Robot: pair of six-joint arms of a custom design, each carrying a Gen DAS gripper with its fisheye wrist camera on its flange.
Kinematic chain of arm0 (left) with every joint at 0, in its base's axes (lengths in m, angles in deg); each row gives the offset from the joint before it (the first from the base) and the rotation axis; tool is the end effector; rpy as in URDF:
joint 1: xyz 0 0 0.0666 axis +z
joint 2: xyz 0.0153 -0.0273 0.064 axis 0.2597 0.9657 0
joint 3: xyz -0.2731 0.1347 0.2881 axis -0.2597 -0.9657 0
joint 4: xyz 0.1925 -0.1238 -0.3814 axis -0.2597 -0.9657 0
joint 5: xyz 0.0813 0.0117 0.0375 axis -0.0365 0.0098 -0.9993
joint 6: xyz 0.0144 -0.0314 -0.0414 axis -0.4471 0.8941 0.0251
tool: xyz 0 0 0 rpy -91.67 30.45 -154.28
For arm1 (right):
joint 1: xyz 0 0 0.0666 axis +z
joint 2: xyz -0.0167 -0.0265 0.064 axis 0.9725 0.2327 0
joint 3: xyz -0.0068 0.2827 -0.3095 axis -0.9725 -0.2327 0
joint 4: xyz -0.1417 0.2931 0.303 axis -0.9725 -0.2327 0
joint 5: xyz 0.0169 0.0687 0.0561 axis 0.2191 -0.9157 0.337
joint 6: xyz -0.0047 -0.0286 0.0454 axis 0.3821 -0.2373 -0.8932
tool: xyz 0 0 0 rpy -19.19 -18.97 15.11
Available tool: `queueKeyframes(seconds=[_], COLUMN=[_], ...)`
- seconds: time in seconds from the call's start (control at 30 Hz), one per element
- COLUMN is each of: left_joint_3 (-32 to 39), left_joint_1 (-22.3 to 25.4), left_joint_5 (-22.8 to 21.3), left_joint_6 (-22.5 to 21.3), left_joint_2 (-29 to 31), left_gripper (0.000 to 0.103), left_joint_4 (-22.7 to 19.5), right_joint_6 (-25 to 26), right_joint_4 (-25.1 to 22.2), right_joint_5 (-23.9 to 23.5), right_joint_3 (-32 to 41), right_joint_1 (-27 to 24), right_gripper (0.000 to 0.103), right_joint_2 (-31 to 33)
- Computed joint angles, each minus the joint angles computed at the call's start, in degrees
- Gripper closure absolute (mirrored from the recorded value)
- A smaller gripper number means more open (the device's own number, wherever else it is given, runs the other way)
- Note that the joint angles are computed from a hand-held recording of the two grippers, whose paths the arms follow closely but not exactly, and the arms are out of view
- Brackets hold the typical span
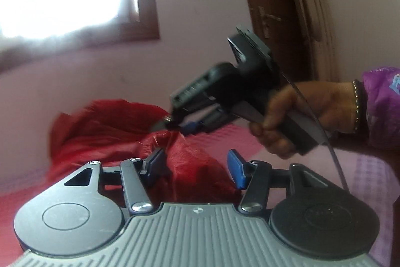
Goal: Fold large clothes
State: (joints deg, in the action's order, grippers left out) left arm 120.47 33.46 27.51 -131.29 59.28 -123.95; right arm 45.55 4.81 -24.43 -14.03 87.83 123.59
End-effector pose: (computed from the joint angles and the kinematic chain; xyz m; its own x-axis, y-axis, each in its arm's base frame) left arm 0.5718 0.1536 0.4669 0.0538 0.2645 -0.9629 0.9130 0.3775 0.1547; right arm 0.4473 0.0926 0.4796 -0.4807 0.5511 -0.6821 0.0233 0.7856 0.6183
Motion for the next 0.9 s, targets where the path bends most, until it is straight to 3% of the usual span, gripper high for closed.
queueKeyframes(seconds=[0.07,0.13,0.23,0.3,0.37,0.47,0.6,0.67,0.73,0.9], left_joint_3=[-0.6,1.3,1.7,3.7,4.7,4.7,3.5,4.7,5.7,5.3], left_joint_1=[-1.4,-1.6,-2.1,-2.0,-1.9,-2.8,-3.7,-3.9,-4.8,-6.2], left_joint_5=[-1.9,-1.7,-1.2,-0.6,-0.7,-1.8,-1.9,-2.2,-2.7,-3.3], left_joint_6=[0.4,-0.6,-4.5,-8.7,-12.0,-10.9,-11.5,-13.8,-11.9,-4.0], left_joint_2=[0.2,1.9,2.3,3.5,4.2,5.0,5.0,6.2,6.8,6.8], left_gripper=[0.048,0.048,0.048,0.048,0.048,0.048,0.048,0.048,0.048,0.048], left_joint_4=[0.7,-4.7,-7.1,-13.3,-18.1,-18.9,-18.1,-21.8,-21.6,-16.0], right_joint_6=[1.4,3.8,6.6,8.8,11.0,13.7,11.1,9.4,9.0,21.3], right_joint_4=[-1.6,-3.8,-6.0,-6.1,-6.4,-9.4,-9.4,-9.5,-10.5,-14.6], right_joint_5=[1.5,3.6,6.6,8.9,11.1,13.4,11.8,10.6,11.1,21.9], right_joint_3=[0.5,1.3,2.5,2.9,3.2,3.8,2.3,1.8,2.4,9.4], right_joint_1=[0.2,1.1,2.3,3.3,4.5,5.2,4.0,3.4,3.5,9.2], right_gripper=[0.075,0.078,0.083,0.090,0.091,0.091,0.092,0.091,0.091,0.088], right_joint_2=[-0.3,-0.2,0.2,-0.2,-0.9,-0.8,-0.2,-0.6,-1.5,0.2])
